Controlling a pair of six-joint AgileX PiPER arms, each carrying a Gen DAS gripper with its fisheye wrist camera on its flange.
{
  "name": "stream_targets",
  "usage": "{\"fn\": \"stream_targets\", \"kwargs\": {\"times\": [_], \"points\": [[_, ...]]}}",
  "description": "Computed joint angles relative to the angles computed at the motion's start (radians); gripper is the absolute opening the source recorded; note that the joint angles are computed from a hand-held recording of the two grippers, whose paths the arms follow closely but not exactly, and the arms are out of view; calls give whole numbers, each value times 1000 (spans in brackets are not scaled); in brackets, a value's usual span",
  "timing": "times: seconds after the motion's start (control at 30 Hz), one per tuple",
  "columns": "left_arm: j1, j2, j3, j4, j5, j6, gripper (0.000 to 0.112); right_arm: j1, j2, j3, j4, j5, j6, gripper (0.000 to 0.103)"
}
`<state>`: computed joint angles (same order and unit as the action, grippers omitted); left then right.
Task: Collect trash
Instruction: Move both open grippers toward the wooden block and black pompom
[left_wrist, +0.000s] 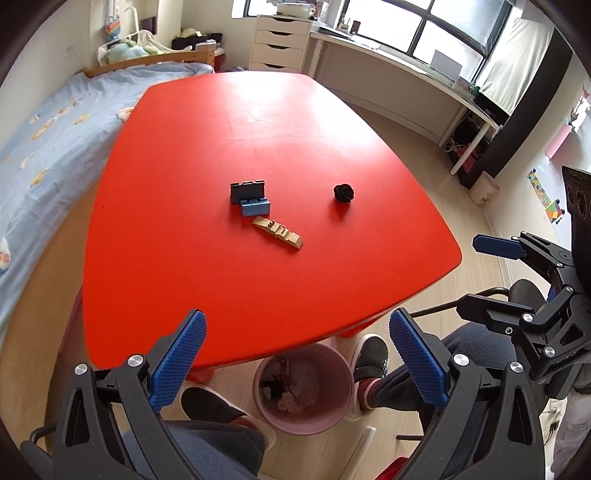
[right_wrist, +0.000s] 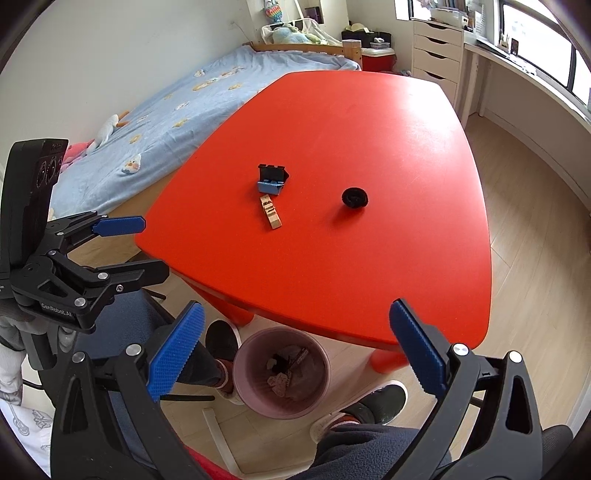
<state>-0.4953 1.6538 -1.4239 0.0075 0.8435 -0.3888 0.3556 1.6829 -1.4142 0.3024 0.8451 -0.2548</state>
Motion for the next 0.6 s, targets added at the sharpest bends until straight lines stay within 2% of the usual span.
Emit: {"fn": "stream_targets", "kwargs": {"times": [0.23, 0.6], "points": [[29, 137, -183, 23, 56, -64, 95, -16, 176, -234, -67, 43, 62, 98], [44, 358, -412, 81, 170, -217, 95, -29, 455, -606, -125, 158, 147, 98]]}}
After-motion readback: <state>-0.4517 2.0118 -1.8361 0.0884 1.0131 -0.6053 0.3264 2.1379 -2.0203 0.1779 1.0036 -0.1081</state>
